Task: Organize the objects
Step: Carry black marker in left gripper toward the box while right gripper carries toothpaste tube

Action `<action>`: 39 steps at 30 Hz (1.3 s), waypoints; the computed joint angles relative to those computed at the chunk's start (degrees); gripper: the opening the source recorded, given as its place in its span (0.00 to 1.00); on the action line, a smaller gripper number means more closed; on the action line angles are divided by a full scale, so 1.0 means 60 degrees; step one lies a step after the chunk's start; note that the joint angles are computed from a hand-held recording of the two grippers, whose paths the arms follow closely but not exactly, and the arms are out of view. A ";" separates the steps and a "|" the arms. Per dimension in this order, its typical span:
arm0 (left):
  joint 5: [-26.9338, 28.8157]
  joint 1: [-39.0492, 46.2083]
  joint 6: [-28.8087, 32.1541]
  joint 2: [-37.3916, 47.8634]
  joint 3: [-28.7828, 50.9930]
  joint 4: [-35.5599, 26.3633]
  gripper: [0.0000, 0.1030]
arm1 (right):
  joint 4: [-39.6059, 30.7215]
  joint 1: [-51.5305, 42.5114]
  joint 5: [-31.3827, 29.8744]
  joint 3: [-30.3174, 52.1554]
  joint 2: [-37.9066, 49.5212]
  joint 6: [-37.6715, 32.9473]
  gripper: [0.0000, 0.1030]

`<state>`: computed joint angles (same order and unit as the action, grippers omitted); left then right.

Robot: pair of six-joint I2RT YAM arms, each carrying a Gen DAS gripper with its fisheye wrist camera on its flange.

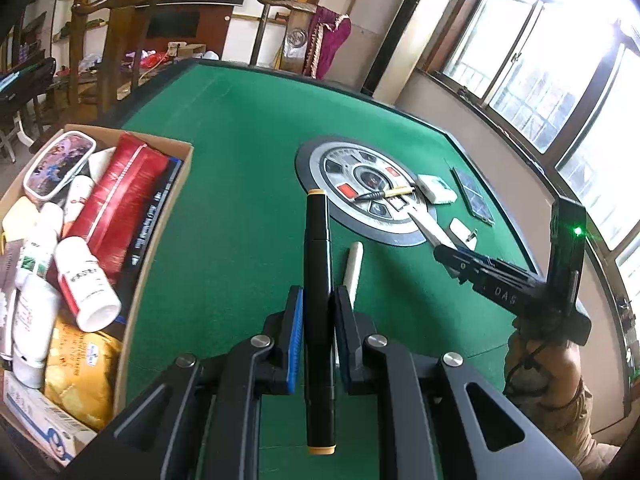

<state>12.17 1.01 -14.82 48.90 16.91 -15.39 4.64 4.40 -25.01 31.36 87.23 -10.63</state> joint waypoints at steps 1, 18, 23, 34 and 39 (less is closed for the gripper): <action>0.0068 0.0142 0.0070 -0.0154 -0.0010 -0.0131 0.14 | 0.0032 0.0051 0.0025 -0.0048 -0.0045 0.0041 0.30; 0.2138 0.3791 0.2090 -0.2707 -0.0116 -0.2885 0.14 | 0.0768 0.1291 -0.0155 -0.1084 -0.0715 0.1374 0.30; 0.2423 0.4314 0.2399 -0.2964 0.0030 -0.3220 0.14 | 0.0997 0.1534 -0.0210 -0.1346 -0.0970 0.1653 0.30; 0.3719 0.7036 0.4406 -0.2888 0.0454 -0.4468 0.14 | 0.0902 0.2032 -0.0544 -0.1609 -0.1542 0.2228 0.30; 0.4587 0.9040 0.6053 -0.2450 0.0760 -0.5251 0.14 | 0.0905 0.2535 -0.0440 -0.1672 -0.1726 0.2453 0.30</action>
<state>39.69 55.25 21.50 34.20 21.47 -46.90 10.07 19.61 -27.65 21.32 76.87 4.09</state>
